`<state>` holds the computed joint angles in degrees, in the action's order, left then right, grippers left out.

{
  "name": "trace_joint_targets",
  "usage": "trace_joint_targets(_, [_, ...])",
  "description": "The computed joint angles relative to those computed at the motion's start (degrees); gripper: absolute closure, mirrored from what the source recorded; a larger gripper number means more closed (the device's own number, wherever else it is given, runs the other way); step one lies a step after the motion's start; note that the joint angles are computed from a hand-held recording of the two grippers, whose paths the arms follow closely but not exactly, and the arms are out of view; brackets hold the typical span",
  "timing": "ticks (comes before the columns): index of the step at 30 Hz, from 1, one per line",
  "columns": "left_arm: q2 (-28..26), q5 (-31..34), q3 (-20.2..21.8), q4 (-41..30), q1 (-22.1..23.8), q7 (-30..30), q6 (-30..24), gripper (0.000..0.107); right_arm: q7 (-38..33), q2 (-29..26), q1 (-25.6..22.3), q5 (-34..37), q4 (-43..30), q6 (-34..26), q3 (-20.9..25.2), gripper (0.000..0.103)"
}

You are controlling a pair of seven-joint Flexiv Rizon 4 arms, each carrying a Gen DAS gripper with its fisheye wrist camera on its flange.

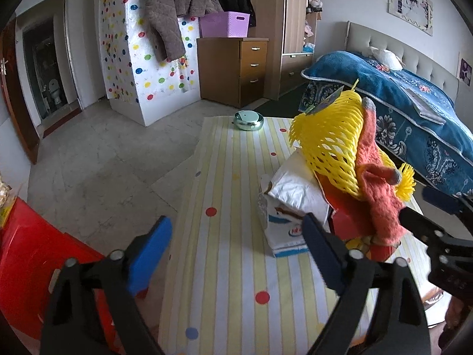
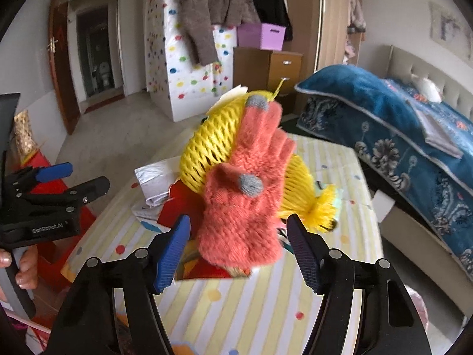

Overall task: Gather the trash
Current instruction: 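Grasp the pink knitted glove with the right gripper and lift it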

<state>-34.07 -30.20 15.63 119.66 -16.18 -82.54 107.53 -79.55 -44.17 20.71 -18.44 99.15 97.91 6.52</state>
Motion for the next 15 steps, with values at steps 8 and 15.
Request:
trace_joint_targets(8, [-1.1,2.9,-4.0,-2.0,5.3,-1.6,-0.9,0.025,-0.4,-4.9,-1.2,-1.0,-8.1,-5.8,2.9,0.035])
trace_joint_targets(15, [-0.7,6.0,-5.5,-1.3,7.4,-2.4,-0.9,0.025,-2.1,-4.2,-2.0,0.6,-6.2,-5.9,4.1,0.063])
